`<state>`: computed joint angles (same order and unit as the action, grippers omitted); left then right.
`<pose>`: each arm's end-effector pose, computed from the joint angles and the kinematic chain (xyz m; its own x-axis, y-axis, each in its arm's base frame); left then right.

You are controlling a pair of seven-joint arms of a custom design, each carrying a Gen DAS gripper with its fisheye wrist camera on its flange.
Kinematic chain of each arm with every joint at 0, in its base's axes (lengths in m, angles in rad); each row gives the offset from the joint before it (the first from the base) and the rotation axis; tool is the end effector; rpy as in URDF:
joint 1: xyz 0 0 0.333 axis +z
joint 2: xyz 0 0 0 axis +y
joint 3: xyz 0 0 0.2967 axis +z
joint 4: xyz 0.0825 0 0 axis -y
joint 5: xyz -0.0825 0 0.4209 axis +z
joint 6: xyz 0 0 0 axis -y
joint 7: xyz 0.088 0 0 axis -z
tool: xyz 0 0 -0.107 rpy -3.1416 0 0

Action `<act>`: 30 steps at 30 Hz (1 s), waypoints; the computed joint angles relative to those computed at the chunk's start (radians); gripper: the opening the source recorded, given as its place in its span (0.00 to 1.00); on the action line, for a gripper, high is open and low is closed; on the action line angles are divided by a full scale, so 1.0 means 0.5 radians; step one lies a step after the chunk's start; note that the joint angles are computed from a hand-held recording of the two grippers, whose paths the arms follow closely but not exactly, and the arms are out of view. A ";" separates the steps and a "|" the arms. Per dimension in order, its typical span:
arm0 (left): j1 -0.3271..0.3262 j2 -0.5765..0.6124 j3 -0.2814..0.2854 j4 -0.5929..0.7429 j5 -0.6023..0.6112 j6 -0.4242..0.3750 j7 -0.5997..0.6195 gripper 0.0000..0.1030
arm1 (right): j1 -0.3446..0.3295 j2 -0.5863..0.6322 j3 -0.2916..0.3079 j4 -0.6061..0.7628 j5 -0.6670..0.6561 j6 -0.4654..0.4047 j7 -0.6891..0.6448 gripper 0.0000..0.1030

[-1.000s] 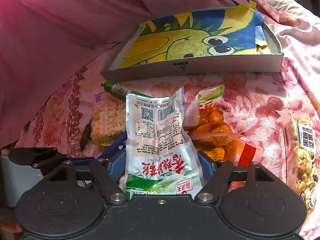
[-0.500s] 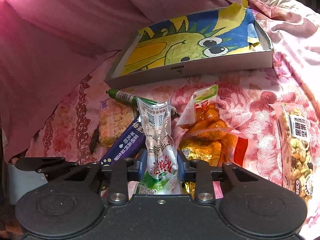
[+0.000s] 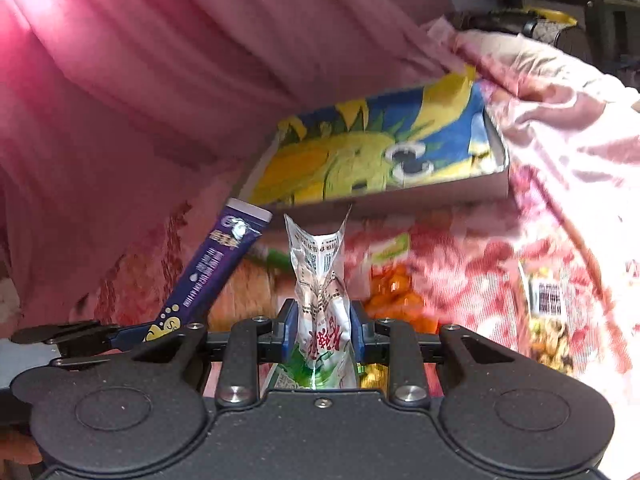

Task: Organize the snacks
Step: 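Carry both held snacks over the dinosaur tray and release them inside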

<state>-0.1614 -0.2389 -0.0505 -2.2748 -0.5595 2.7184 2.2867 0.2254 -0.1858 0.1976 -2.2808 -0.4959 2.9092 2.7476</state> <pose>0.5478 -0.0993 0.4933 -0.4824 -0.8759 0.0142 -0.6379 0.3401 -0.6909 0.5038 0.2625 0.4816 -0.1295 -0.9117 -0.3899 -0.6721 0.3698 -0.6415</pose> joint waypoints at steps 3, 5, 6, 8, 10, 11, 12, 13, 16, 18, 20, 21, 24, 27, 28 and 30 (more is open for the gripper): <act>-0.034 0.111 -0.016 0.084 -0.109 0.195 -0.009 0.34 | -0.086 0.008 0.031 0.001 -0.128 0.094 0.175 0.28; -0.039 0.227 -0.048 0.177 -0.137 0.344 -0.058 0.34 | -0.155 0.034 0.057 0.027 -0.257 0.147 0.320 0.28; -0.043 0.296 -0.061 0.247 -0.181 0.393 -0.081 0.34 | -0.198 0.053 0.072 0.048 -0.351 0.173 0.414 0.28; -0.039 0.434 -0.092 0.396 -0.323 0.447 -0.074 0.34 | -0.265 0.094 0.094 0.098 -0.569 0.209 0.614 0.28; -0.004 0.594 -0.149 0.566 -0.307 0.477 -0.188 0.34 | -0.310 0.135 0.094 0.160 -0.834 0.226 0.830 0.28; 0.014 0.661 -0.174 0.636 -0.292 0.479 -0.225 0.34 | -0.326 0.162 0.088 0.202 -0.973 0.228 0.931 0.28; 0.034 0.737 -0.204 0.721 -0.298 0.473 -0.238 0.34 | -0.335 0.194 0.074 0.253 -1.104 0.223 1.013 0.28; 0.059 0.794 -0.234 0.783 -0.306 0.467 -0.237 0.34 | -0.334 0.223 0.054 0.295 -1.207 0.218 1.087 0.28; 0.120 0.955 -0.297 0.950 -0.254 0.424 -0.302 0.34 | -0.301 0.345 -0.029 0.436 -1.353 0.202 1.189 0.28; 0.131 1.067 -0.300 1.068 -0.139 0.376 -0.418 0.34 | -0.265 0.445 -0.088 0.532 -1.339 0.189 1.165 0.28; 0.140 1.143 -0.298 1.144 -0.027 0.339 -0.524 0.34 | -0.226 0.532 -0.136 0.608 -1.266 0.181 1.093 0.28; 0.130 1.165 -0.283 1.162 0.045 0.340 -0.599 0.34 | -0.207 0.581 -0.160 0.650 -1.237 0.179 1.064 0.28; 0.164 1.281 -0.323 1.294 0.155 0.275 -0.699 0.34 | -0.157 0.709 -0.217 0.759 -1.117 0.164 0.935 0.28; 0.203 1.350 -0.366 1.380 0.270 0.176 -0.775 0.34 | -0.109 0.791 -0.272 0.809 -1.003 0.165 0.874 0.28; 0.215 1.363 -0.379 1.395 0.303 0.152 -0.796 0.34 | -0.092 0.810 -0.295 0.816 -0.974 0.169 0.871 0.28; 0.230 1.398 -0.400 1.432 0.353 0.119 -0.831 0.34 | -0.057 0.834 -0.344 0.823 -0.924 0.198 0.883 0.28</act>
<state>-0.0463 0.4599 -0.2505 -1.5587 -0.3831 2.7776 1.8710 0.1969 0.2310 0.0258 -1.8692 -0.9579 3.0085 3.1890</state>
